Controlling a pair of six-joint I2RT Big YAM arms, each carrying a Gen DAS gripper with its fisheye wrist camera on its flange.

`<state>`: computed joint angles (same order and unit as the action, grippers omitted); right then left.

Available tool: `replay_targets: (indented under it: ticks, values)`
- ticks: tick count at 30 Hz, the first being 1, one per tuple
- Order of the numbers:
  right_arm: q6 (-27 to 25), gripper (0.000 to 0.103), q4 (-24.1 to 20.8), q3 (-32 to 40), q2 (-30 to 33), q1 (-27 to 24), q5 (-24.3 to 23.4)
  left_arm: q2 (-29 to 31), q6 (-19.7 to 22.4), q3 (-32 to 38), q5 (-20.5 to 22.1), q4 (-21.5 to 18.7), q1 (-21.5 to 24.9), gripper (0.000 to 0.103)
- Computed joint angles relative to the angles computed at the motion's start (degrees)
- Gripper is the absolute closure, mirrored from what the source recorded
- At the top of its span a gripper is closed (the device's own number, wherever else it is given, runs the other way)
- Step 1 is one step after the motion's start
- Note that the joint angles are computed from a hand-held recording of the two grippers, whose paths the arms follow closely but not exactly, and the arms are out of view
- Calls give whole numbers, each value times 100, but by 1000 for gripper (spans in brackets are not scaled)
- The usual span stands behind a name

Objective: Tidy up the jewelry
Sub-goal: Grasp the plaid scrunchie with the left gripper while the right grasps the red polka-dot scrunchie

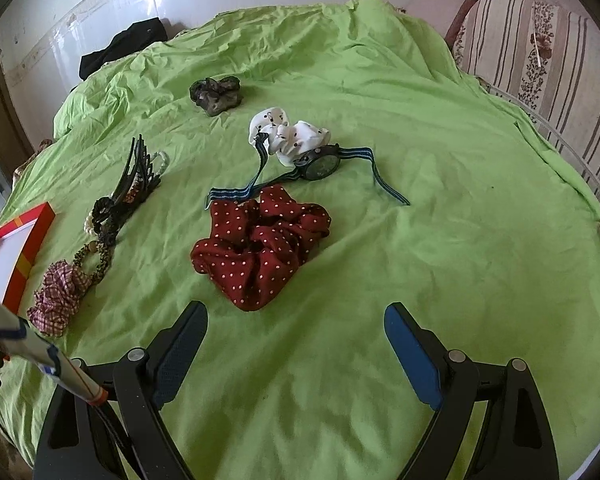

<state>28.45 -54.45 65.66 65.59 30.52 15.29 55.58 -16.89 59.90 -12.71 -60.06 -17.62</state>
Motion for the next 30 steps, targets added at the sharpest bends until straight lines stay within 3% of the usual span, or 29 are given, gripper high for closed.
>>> replay_targets:
  ticks: [5,13,20,25,30]
  values:
    - [30,10,96,-23,61,-162,-220,158,75,53,395,61,41,5]
    - [89,13,365,55,229,-341,-661,482,57,106,283,118,61,5]
    - [-15,21,488,243,511,-270,-656,675,132,99,215,164,45,5]
    - [-102,34,434,308,650,-217,-634,763,135,69,218,177,30,5]
    - [-142,58,371,318,684,-215,-599,832,120,71,216,186,41,5]
